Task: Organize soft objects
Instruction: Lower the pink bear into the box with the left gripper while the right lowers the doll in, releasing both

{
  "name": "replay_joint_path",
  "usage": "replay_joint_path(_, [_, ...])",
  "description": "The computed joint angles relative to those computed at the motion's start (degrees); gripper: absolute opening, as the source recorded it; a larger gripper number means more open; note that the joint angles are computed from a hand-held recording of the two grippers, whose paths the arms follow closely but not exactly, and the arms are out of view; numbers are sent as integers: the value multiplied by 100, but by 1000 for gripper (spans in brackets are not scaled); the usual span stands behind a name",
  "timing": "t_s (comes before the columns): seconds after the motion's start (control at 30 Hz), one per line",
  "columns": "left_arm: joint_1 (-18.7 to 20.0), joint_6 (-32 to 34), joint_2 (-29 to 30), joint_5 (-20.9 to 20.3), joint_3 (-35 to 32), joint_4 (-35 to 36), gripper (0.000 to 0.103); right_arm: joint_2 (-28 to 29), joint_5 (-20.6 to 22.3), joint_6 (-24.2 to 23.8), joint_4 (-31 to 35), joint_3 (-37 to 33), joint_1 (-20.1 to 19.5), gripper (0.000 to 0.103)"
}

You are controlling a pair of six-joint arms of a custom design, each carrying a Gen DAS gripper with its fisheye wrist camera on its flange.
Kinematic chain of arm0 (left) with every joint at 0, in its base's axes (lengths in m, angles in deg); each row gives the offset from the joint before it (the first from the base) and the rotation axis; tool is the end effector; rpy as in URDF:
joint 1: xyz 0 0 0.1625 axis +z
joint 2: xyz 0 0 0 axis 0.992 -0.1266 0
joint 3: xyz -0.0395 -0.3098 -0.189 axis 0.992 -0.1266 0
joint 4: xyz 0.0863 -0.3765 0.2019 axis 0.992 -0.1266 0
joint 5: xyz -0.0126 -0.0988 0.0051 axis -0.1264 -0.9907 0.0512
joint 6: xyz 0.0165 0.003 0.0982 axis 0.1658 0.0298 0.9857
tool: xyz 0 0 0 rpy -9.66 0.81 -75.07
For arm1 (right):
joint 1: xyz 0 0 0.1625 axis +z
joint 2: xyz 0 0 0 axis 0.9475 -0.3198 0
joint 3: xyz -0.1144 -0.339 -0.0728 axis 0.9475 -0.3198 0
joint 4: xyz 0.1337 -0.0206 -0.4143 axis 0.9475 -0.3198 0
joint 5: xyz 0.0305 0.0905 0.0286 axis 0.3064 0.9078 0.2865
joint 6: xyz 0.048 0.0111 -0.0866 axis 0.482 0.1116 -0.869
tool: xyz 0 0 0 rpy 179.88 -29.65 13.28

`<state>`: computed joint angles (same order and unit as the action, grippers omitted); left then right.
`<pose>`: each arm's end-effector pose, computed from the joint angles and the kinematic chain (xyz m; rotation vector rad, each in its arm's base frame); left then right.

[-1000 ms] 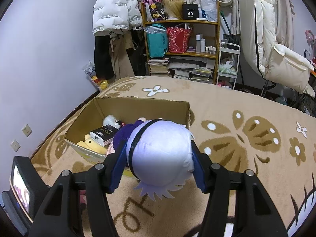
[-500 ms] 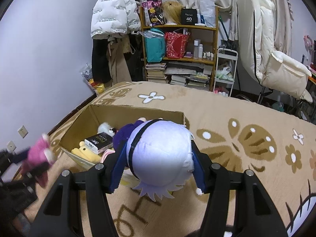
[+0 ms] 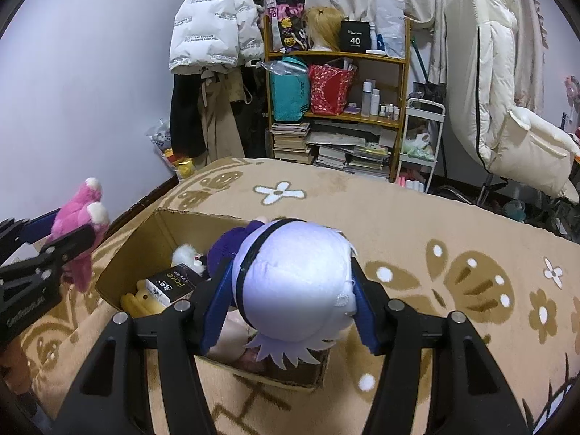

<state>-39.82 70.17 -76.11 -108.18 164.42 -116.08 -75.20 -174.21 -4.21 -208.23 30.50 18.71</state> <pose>-0.2739 -0.5574 0.0753 0.5675 2.0585 -1.0192 0.1012 -0.5702 0.2096 0.5929 -2.2456 1.0312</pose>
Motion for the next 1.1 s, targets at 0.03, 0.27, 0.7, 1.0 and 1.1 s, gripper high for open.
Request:
replay_joint_path(0.03, [35, -4, 22, -77, -30, -14, 50, 36, 25, 0, 16, -26, -15, 63])
replay_joint_path(0.27, [196, 352, 443, -235, -337, -169, 52, 133, 360, 1, 154, -101, -138, 64])
replay_joint_path(0.7, [303, -104, 356, -528, -369, 141, 63, 151, 507, 92, 358, -140, -233, 69])
replay_joint_path(1.0, [20, -484, -40, -24, 91, 461, 93, -117, 448, 162, 206, 87, -160, 103])
replay_joint_path(1.1, [-148, -592, -229, 172, 353, 415, 99, -262, 410, 165, 224, 237, -123, 103])
